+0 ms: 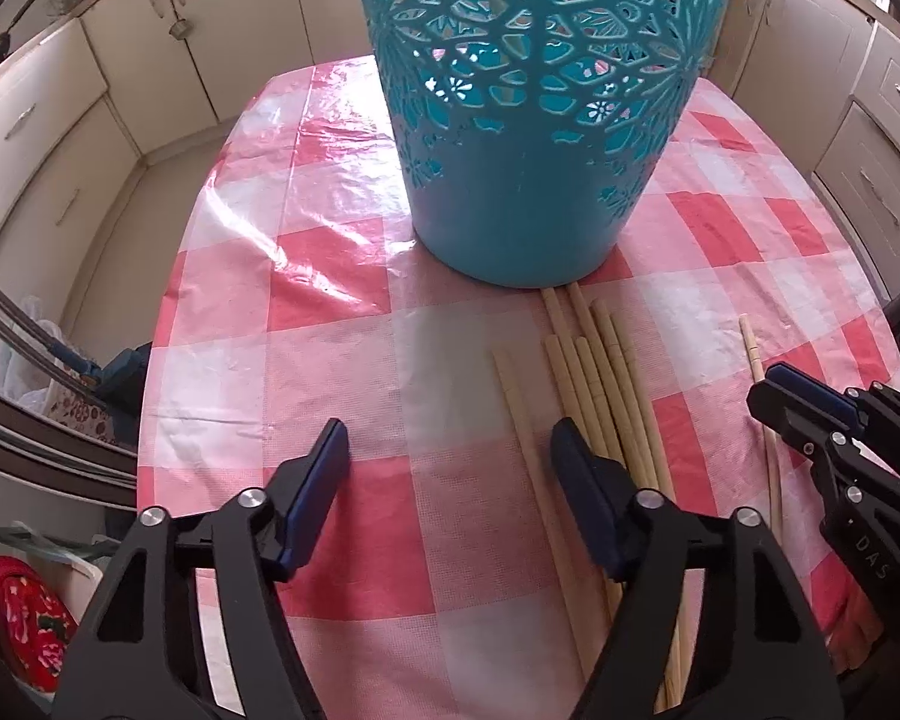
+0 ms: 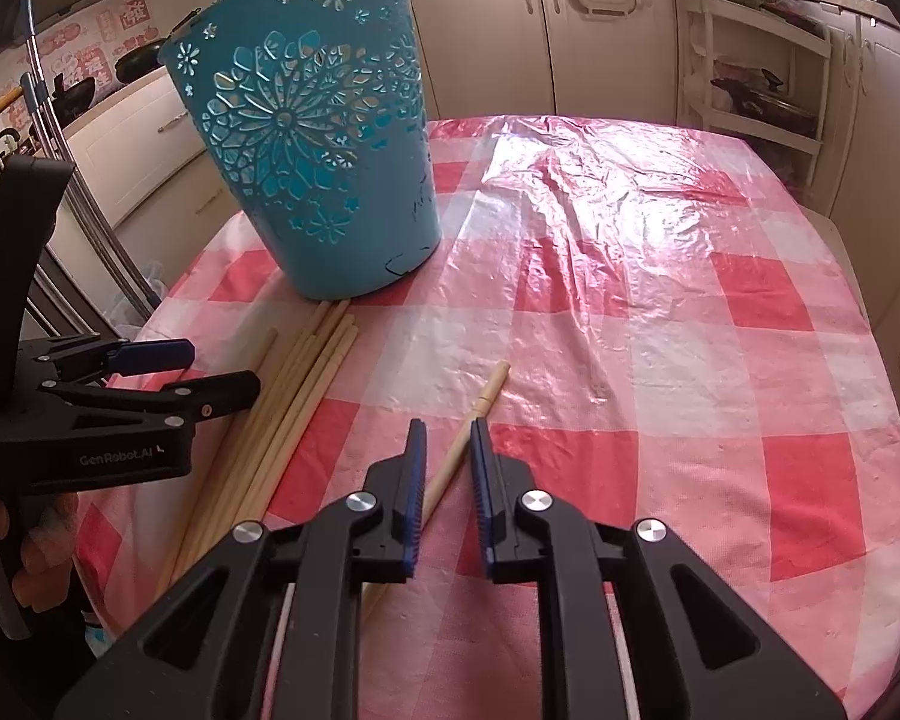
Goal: Organize utensils
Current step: 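Lower the left tool to the bundle and grasp another wooden stick, then raise the stick with the left tool over the basket and open it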
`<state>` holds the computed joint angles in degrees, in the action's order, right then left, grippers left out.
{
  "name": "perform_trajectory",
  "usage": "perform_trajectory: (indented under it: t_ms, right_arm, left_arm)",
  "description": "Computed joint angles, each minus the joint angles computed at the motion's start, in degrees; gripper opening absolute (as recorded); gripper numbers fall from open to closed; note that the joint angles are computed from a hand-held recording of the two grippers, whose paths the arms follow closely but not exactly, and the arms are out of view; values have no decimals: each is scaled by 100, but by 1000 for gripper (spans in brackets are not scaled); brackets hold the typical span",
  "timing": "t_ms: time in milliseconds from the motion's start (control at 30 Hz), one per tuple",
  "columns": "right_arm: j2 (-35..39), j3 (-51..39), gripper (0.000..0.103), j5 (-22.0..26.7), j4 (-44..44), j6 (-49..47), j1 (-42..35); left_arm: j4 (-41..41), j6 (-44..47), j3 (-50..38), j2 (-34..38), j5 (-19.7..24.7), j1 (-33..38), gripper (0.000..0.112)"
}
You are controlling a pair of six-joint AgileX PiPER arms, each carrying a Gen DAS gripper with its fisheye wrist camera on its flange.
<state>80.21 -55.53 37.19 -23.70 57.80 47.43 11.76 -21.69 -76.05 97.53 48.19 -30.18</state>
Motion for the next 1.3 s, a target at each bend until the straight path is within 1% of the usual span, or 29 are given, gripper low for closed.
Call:
perform_trajectory:
  t_ms: [33,67,100,167,200,300,367,433,567,633,733,800,900,967,1033,1133,1300]
  right_arm:
    - [13,-6,15,-6,6,-22,-10]
    - [19,-11,15,-13,12,-32,-19]
    - [24,-13,15,-29,24,-37,-32]
    - [26,-2,16,-91,80,-69,-67]
    - [12,26,17,-177,164,-128,-118]
    - [-63,146,18,-449,498,-337,-300]
    - [-77,168,18,-512,599,-419,-353]
    - [-62,146,19,-502,587,-434,-344]
    - [-4,76,27,-462,516,-490,-272]
    - [39,24,30,-391,399,-449,-199]
    - [82,-16,32,-328,270,-368,-124]
    - [91,-23,32,-304,223,-326,-102]
    - [96,-32,33,-252,138,-269,-59]
    - [88,-26,33,-258,145,-270,-54]
    - [81,-20,33,-279,175,-277,-65]
    - [61,4,33,-315,218,-304,-89]
    - [19,55,34,-418,378,-446,-170]
  left_arm:
    - [-26,61,3,-13,-27,-16,47]
    - [-51,126,11,-28,-55,-33,41]
    - [-131,256,23,-50,-89,-39,27]
    - [-296,487,26,-65,-115,-30,13]
    - [-419,627,5,-64,-91,3,8]
    - [-819,959,-113,-52,92,156,5]
    - [-1020,1086,-206,-105,244,262,5]
    - [-1150,1180,-248,-254,329,341,5]
    - [-1602,1457,-212,-702,515,552,5]
    - [-1840,1624,-256,-963,687,638,5]
    - [-2159,1880,-583,-1285,1004,798,5]
    - [-2302,1931,-1080,-1346,1211,878,5]
    - [-2401,1883,-2013,-1253,1457,935,5]
    - [-2280,1733,-2829,-1014,1586,870,5]
    - [-1960,1523,-3664,-668,1667,749,5]
    - [-1252,1097,-4850,-31,1714,480,5]
    - [-381,312,-6694,1153,1739,329,5]
